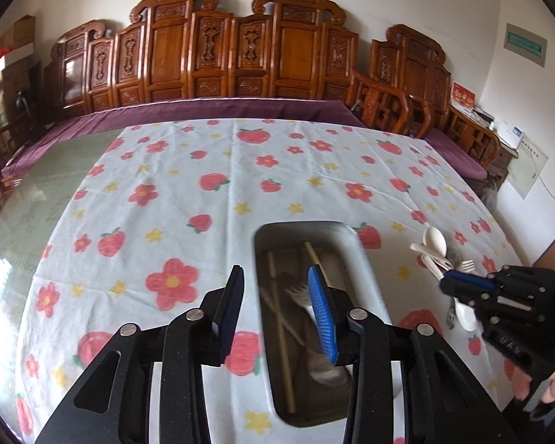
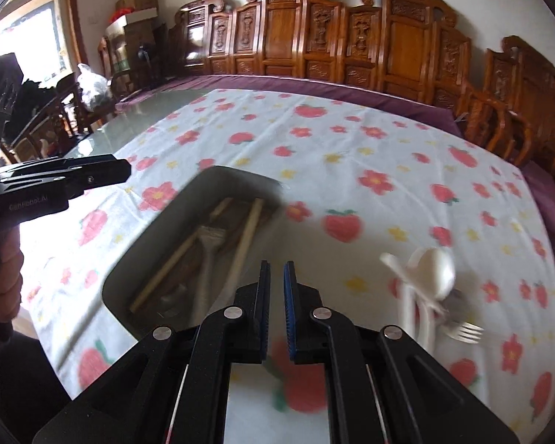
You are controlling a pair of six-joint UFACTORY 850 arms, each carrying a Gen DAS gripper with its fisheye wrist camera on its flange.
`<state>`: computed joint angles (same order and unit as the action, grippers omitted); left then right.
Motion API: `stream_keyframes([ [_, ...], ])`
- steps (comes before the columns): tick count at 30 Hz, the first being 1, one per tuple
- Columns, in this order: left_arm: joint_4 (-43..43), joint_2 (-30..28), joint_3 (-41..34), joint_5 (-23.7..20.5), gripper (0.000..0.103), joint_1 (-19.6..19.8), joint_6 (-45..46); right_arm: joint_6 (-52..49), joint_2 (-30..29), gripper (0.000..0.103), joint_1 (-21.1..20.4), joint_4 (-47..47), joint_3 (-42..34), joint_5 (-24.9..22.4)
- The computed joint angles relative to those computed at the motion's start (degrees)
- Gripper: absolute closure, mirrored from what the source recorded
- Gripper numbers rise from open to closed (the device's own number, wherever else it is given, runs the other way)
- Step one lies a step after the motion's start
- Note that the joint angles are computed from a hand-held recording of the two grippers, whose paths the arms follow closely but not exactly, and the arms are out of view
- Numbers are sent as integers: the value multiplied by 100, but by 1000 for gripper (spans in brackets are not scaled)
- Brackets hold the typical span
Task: Organize utensils
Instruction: 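Close the left tool on a metal knife while the right tool moves to the spoons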
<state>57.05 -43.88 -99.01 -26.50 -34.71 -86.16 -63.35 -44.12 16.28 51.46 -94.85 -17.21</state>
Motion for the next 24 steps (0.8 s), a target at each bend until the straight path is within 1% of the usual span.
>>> stream_keyframes([
  [3,-298,-226,-359,11,63,-98,390,1,185,94,-243,-149,337,248],
  [5,-554,-403,-644,-2,63,-160,729,-140,267,94,-403,-64,528,336],
  [9,-1043,-787,-1262,-101,63,-281,1347,-6,243,94,-709,-140,660,252],
  [10,-1172,-891,-1431,-130,63,-308,1505,-19,231,92,-746,-133,686,270],
  [12,-1418,-1120,-1798,-225,63,-369,1811,-139,251,86,-802,-45,780,370],
  [17,-2208,-1740,-2770,-403,63,-506,2628,-61,281,85,-914,-218,897,510],
  [18,-2303,-1864,-2964,-458,63,-540,2739,-55,299,85,-932,-225,924,522],
  [22,-2580,-2466,-3895,-816,63,-690,3184,-381,340,83,-1106,244,1023,498],
  [24,-2815,-2872,-4524,-1072,63,-756,3505,-618,363,78,-1176,500,1096,480],
])
